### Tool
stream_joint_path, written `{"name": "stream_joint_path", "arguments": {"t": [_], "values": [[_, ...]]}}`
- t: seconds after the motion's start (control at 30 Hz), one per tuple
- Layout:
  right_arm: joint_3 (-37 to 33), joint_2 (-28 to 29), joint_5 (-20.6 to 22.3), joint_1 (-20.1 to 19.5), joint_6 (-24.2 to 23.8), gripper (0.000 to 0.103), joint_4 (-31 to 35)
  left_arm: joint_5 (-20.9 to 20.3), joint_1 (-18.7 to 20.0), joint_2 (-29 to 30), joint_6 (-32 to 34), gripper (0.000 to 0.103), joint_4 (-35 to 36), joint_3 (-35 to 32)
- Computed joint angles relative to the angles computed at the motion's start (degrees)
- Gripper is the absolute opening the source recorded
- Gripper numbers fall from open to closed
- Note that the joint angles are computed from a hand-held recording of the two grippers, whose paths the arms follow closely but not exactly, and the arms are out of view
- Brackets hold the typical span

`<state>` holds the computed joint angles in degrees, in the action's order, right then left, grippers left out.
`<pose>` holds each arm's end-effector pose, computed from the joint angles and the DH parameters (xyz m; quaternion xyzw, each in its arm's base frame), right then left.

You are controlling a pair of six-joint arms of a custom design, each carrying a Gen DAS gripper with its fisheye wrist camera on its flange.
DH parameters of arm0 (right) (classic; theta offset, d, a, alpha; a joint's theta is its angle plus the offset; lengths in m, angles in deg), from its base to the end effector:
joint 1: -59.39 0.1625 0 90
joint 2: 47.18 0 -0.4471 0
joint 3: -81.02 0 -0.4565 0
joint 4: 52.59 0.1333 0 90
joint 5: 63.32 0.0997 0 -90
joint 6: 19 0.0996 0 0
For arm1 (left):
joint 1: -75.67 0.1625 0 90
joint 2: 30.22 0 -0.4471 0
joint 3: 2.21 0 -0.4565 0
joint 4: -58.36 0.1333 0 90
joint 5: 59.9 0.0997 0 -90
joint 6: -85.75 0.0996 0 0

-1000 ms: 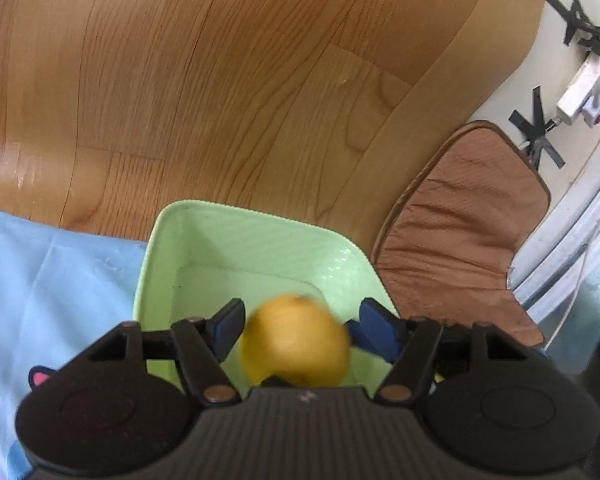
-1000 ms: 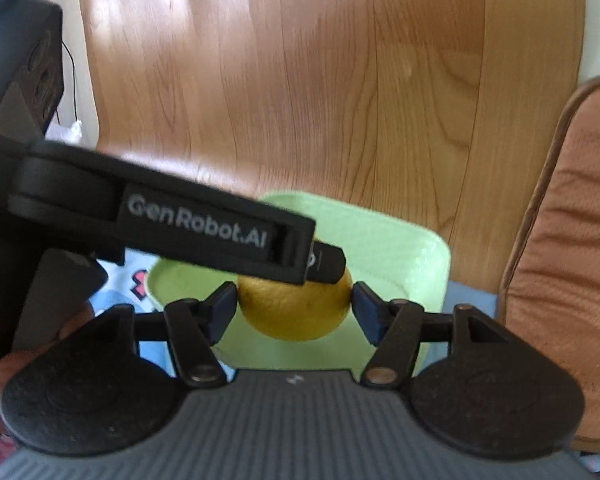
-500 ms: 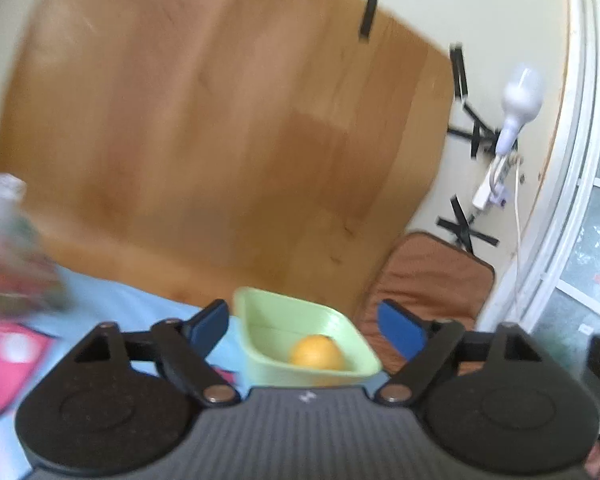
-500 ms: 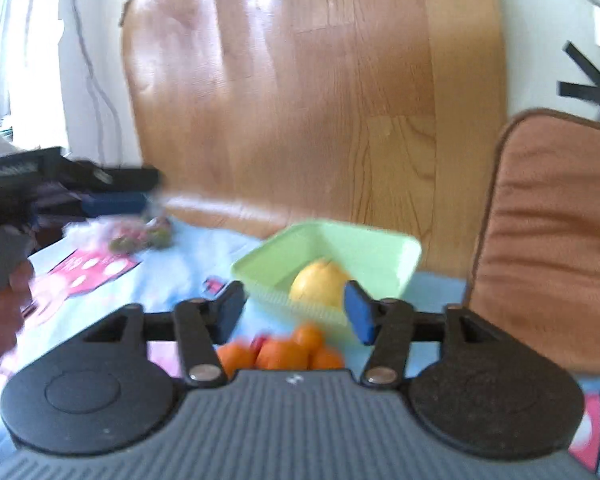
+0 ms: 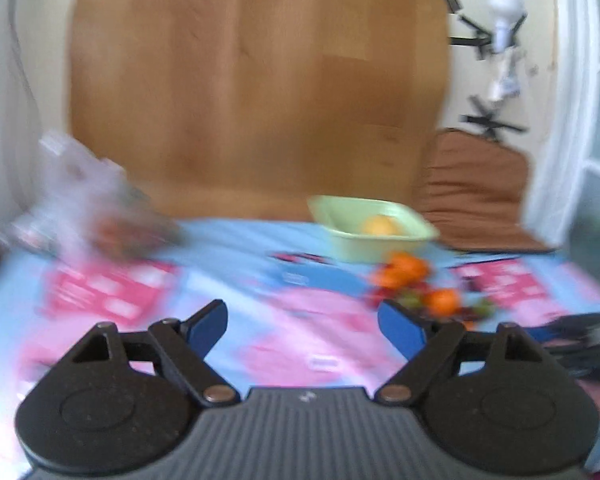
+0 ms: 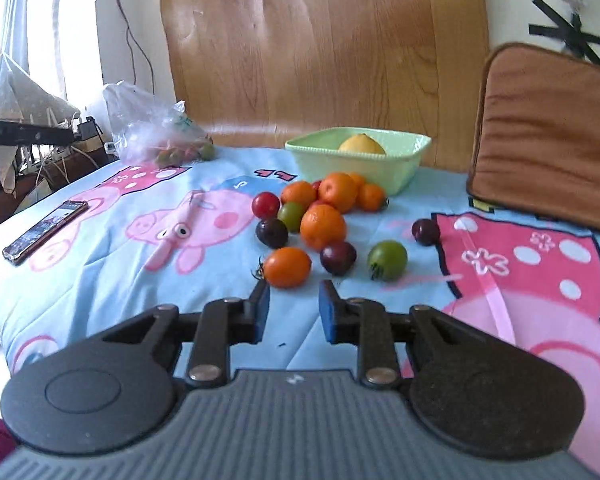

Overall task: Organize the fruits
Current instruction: 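Grasp the orange tomato with the left gripper while the right gripper grasps the green tomato, then carry both tomatoes into the green basket and open both grippers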

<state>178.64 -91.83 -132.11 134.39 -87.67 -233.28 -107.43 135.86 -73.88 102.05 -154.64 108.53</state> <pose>-0.0250 -0.7477 0.0998 0.4730 -0.8031 0.3529 0.0822 -0.1332 -0.6359 0.0921 0.1662 0.8240 -0.4716 0.2663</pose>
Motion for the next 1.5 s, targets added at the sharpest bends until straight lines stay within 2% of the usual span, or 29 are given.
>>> {"name": "stream_joint_path", "arguments": {"t": [0.03,0.1,0.23,0.4,0.5,0.67,0.8,0.97,1.03,1.07,1.1,1.2,1.3,1.4,1.5], "values": [[0.2,0.0,-0.08,-0.05,0.24,0.029,-0.54,-3.76,0.74,1.51,-2.61,0.083,1.94,-1.09],[0.69,0.08,-0.44,-0.03,0.31,0.029,-2.15,-8.35,1.75,4.23,-5.37,0.075,5.3,-3.39],[2.05,0.31,-0.93,-0.64,0.55,0.03,-7.51,-14.14,2.97,10.02,-6.93,0.065,10.62,-9.96],[-0.54,1.45,-2.38,-0.6,4.45,0.03,-10.73,-11.15,1.72,14.69,-1.35,0.064,6.22,-13.46],[-2.79,1.95,-2.5,-0.41,6.1,0.03,-8.71,-10.31,1.81,15.26,-0.62,0.063,7.94,-14.83],[-4.99,3.33,-3.94,0.34,3.24,0.03,-6.62,-10.04,1.99,16.18,0.86,0.059,10.11,-15.96],[-7.17,4.39,-5.25,0.97,3.64,0.03,-4.13,-11.28,2.65,16.5,-0.14,0.05,13.22,-17.13],[-8.89,4.94,-5.55,1.26,4.32,0.032,-1.03,-10.59,2.68,17.57,1.03,0.049,12.92,-17.81],[-9.36,5.18,-5.84,1.41,4.28,0.032,0.07,-10.87,2.76,17.55,0.86,0.042,12.71,-17.74],[-9.47,5.28,-6.0,1.47,4.29,0.032,0.4,-11.25,2.87,17.4,0.58,0.031,12.67,-17.56],[-9.32,5.35,-5.88,1.45,4.29,0.031,-0.06,-11.77,3.01,17.18,0.27,0.031,12.63,-17.3],[-8.21,4.7,-5.58,1.3,3.76,0.03,-0.83,-12.53,3.05,16.42,-0.43,0.031,12.05,-16.05],[-5.92,2.67,-3.2,0.45,2.48,0.03,0.06,-13.24,2.98,14.99,-1.09,0.031,10.14,-13.42],[-3.42,0.21,-0.86,-0.19,-0.23,0.031,3.82,-12.57,2.91,13.43,-2.11,0.031,8.34,-10.72],[-1.81,-0.8,-1.0,0.05,-3.72,0.031,7.22,-10.58,2.82,12.05,-3.19,0.031,5.2,-7.95]]}}
